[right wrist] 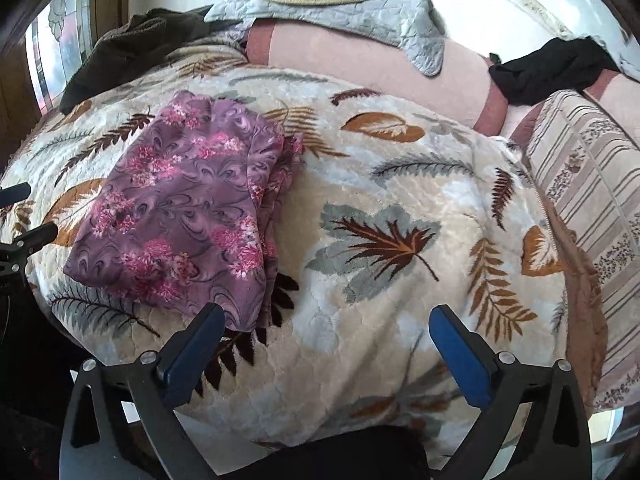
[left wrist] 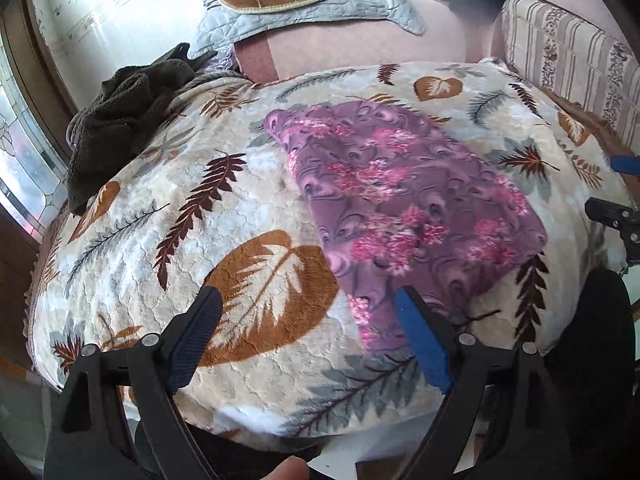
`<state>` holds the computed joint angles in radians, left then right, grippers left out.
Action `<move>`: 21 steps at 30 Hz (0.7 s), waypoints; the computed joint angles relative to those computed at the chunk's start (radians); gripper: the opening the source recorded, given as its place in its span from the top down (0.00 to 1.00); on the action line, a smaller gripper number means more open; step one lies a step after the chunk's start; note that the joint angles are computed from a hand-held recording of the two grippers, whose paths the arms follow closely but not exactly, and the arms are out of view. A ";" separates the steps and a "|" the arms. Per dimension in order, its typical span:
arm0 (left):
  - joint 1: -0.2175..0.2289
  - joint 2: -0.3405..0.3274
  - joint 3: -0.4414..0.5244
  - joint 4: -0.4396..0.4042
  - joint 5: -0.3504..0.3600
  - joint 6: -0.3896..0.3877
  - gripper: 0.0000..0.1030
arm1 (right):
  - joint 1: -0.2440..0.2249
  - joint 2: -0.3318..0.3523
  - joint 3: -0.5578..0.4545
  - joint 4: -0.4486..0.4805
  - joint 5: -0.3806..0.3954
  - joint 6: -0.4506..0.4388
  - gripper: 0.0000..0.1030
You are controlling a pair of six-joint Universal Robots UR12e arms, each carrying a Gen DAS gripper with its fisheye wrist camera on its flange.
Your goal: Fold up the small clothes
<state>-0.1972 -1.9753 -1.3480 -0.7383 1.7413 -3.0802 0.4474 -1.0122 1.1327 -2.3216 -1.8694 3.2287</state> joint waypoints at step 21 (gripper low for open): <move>-0.033 0.048 -0.052 -0.016 -0.118 0.087 0.13 | -0.006 -0.039 0.062 -0.037 0.034 0.068 0.00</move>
<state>-0.2298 -1.9273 -1.4002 -0.7543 1.6237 -2.9929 0.4411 -1.0510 1.1943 -2.3584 -1.8358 3.2967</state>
